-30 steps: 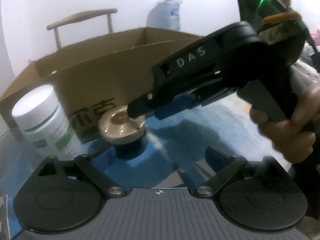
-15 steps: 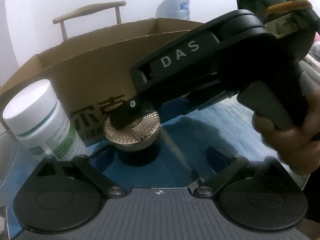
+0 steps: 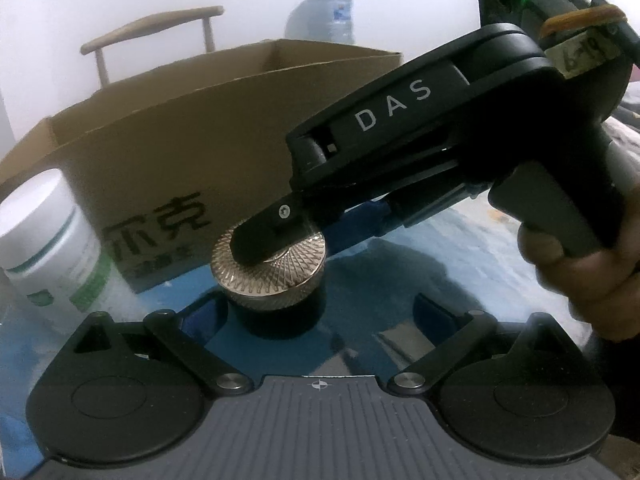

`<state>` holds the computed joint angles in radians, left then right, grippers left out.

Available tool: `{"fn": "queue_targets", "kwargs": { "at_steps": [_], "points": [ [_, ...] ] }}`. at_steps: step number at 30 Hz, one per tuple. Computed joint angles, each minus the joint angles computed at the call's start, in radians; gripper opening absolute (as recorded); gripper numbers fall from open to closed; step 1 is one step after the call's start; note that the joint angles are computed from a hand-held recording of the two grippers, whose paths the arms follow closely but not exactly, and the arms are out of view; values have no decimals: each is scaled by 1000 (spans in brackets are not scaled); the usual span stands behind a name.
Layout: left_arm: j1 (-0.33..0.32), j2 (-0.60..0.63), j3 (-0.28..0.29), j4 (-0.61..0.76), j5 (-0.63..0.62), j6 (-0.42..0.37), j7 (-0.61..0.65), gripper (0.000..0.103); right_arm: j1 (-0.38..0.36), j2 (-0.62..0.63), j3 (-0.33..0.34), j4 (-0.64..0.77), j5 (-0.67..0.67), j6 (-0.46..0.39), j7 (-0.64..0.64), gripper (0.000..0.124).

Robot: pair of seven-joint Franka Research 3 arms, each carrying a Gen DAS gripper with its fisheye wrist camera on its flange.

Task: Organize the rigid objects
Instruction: 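Grasp the gold-lidded jar with the right tool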

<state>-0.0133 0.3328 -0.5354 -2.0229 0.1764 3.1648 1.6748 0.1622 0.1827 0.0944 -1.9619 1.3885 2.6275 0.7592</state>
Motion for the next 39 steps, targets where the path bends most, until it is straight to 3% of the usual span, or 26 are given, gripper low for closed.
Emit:
{"fn": "queue_targets", "kwargs": {
  "at_steps": [9, 12, 17, 25, 28, 39],
  "points": [
    [193, 9, -228, -52, -33, 3, 100, 99, 14, -88, -18, -106, 37, 31, -10, 56],
    [229, 15, -268, -64, -31, 10, 116, 99, 23, -96, -23, -116, 50, 46, -15, 56],
    [226, 29, -260, -58, -7, 22, 105, 98, 26, -95, -29, -116, 81, 47, -38, 56],
    [121, 7, -133, -51, 71, 62, 8, 99, 27, -117, -38, -141, 147, 68, -89, 56],
    [102, 16, -111, -30, 88, 59, -20, 98, 29, -120, -40, -147, 164, 68, -103, 56],
    [97, 43, -99, 15, 100, 48, -54, 66, 31, -108, -40, -142, 181, 68, -124, 49]
  ]
}}
